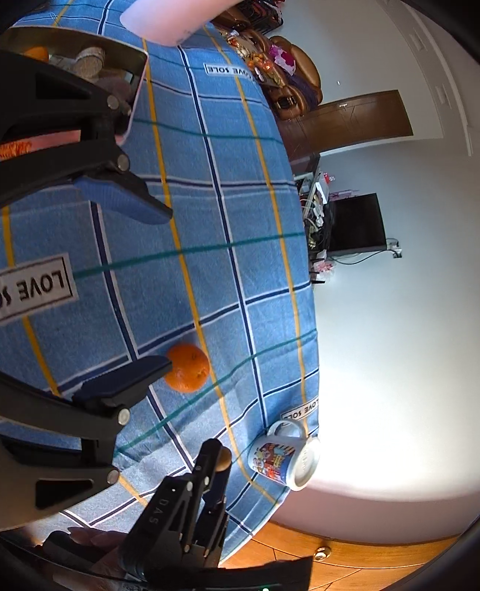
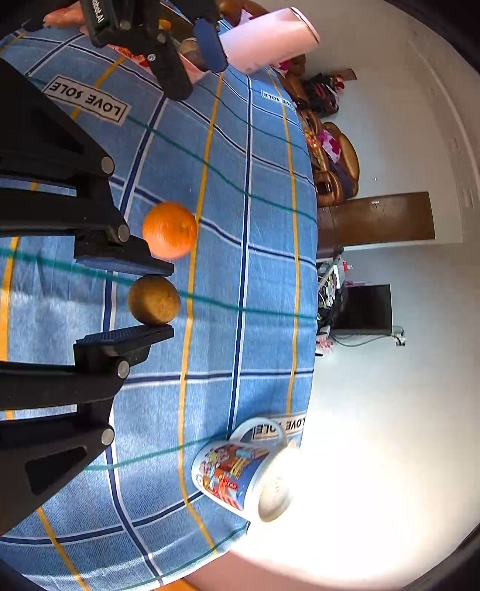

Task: Organize fruits
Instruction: 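Grasp a tan round fruit with right while left grasps a tangerine, then carry the tan fruit and tangerine over the tin and open both grippers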

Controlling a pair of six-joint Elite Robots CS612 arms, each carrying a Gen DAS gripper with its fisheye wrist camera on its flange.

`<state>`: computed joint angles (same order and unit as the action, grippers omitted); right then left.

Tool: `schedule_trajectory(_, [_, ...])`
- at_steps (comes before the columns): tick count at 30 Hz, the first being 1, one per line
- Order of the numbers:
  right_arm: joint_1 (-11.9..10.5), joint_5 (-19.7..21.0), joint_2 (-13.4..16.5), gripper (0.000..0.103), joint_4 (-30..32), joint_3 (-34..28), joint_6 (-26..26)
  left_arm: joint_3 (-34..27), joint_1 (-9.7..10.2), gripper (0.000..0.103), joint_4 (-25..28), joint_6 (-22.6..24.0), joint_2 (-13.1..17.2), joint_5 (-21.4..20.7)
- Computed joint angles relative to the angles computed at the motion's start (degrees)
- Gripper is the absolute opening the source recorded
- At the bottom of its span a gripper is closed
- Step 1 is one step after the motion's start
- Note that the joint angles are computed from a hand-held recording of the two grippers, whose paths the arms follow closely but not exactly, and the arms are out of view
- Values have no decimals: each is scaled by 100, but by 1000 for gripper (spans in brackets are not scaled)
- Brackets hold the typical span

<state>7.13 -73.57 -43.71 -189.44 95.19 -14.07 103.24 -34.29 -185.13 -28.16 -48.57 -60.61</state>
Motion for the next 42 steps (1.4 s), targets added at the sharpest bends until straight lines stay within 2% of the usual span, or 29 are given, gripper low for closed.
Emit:
schedule_trajectory(8, [-228, 172, 67, 28, -98, -31, 235, -710, 63, 76, 571, 122, 392, -473])
schedule_trajectory(18, [-313, 314, 87, 28, -198, 12, 283, -1292, 174, 76, 1163, 90, 712, -852])
schedule_trajectory(20, [-301, 318, 90, 28, -173, 11, 238, -1341, 186, 73, 1217, 100, 747, -899])
schedule_trajectory(22, [-297, 377, 91, 28, -213, 23, 189, -1370, 209, 62, 1284, 142, 759, -1074])
schedule_trajectory(23, [-294, 389, 92, 28, -261, 33, 177, -1351, 217, 60, 1195, 159, 753, -1135])
schedule_trajectory(24, [-293, 417, 93, 28, -280, 40, 164, -1337, 222, 51, 1150, 182, 744, -1192])
schedule_trajectory(25, [-297, 471, 94, 28, -294, 46, 162, -1317, 216, 50, 1136, 204, 729, -1200])
schedule_trajectory(30, [-322, 687, 101, 28, -527, 102, 205, -1110, 208, 50, 946, 143, 640, -1216])
schedule_trajectory(42, [-194, 577, 44, 28, -947, 314, 204, -450, 138, 50, 507, -46, 367, -971])
